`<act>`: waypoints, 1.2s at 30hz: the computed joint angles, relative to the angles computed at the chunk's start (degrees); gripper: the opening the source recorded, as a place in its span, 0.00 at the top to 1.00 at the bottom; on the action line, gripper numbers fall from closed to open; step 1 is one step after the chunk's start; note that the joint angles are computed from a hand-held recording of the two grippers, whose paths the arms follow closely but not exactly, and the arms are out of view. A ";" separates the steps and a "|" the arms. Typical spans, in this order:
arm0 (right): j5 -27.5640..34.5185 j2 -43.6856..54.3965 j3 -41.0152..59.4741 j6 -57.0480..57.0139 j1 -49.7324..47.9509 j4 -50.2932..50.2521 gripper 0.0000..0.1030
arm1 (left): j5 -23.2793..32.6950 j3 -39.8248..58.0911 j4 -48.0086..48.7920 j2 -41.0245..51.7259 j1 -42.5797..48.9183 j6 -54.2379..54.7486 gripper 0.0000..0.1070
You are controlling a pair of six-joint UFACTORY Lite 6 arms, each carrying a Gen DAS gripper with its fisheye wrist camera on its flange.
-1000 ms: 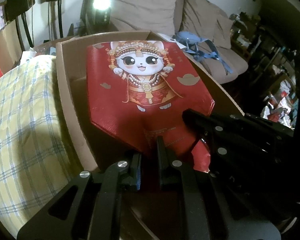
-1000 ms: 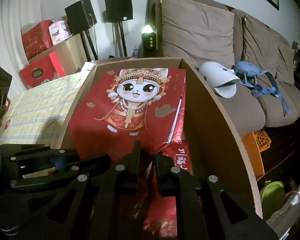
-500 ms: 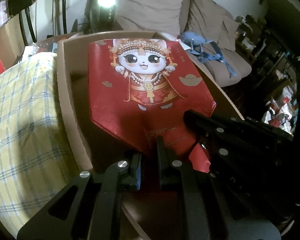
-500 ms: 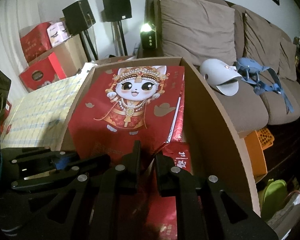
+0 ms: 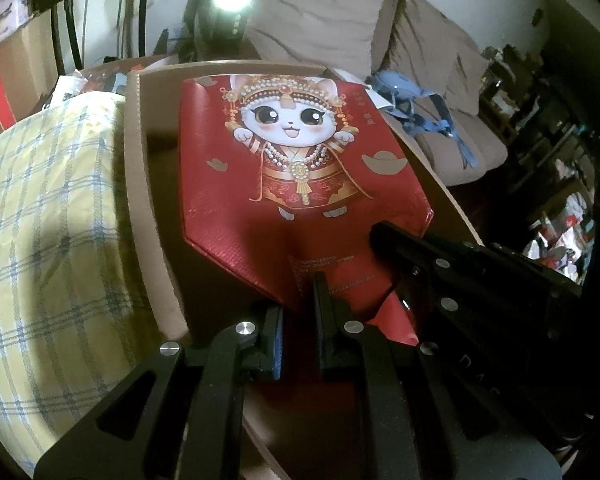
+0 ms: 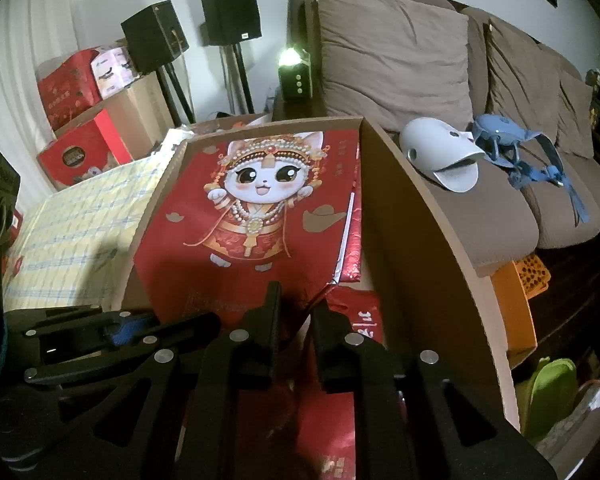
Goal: Organize objects
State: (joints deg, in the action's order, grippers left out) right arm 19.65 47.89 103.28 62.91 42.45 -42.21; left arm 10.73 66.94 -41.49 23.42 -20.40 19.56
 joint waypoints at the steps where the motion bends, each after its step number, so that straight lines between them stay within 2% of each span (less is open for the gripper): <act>1: 0.19 0.26 0.49 -0.49 0.03 0.42 0.85 | 0.08 0.02 0.01 -0.04 0.12 -0.03 0.90; 7: 1.29 1.47 2.78 -2.98 -0.02 2.49 0.84 | 0.12 0.10 -4.01 0.27 0.90 3.68 0.90; 13: 1.46 2.40 3.98 -3.11 -0.12 2.77 0.84 | 0.02 0.36 -3.90 0.56 0.84 3.05 0.89; 17: 2.46 2.92 4.83 -1.39 0.17 0.79 0.84 | -0.01 0.27 -4.21 0.61 1.48 2.77 0.86; 23: 3.35 3.28 5.33 -0.20 0.28 -0.12 0.76 | -0.42 -0.33 -4.12 0.22 1.60 2.81 0.86; 26: 4.31 3.03 5.02 1.93 0.59 -2.36 0.71 | -0.81 -0.60 -3.17 -0.01 1.62 1.78 0.83; 33: 3.38 1.45 3.18 5.18 0.68 -5.72 0.71 | -0.47 -0.37 4.20 -0.76 2.23 -6.12 0.74; 36: 3.64 1.41 3.41 5.90 0.98 -6.64 0.71 | -0.28 -0.59 3.23 -1.09 2.47 -4.88 0.74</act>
State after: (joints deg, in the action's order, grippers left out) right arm 23.29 49.30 106.69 68.82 43.43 -48.85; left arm 10.46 66.34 -38.26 22.33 -17.93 14.68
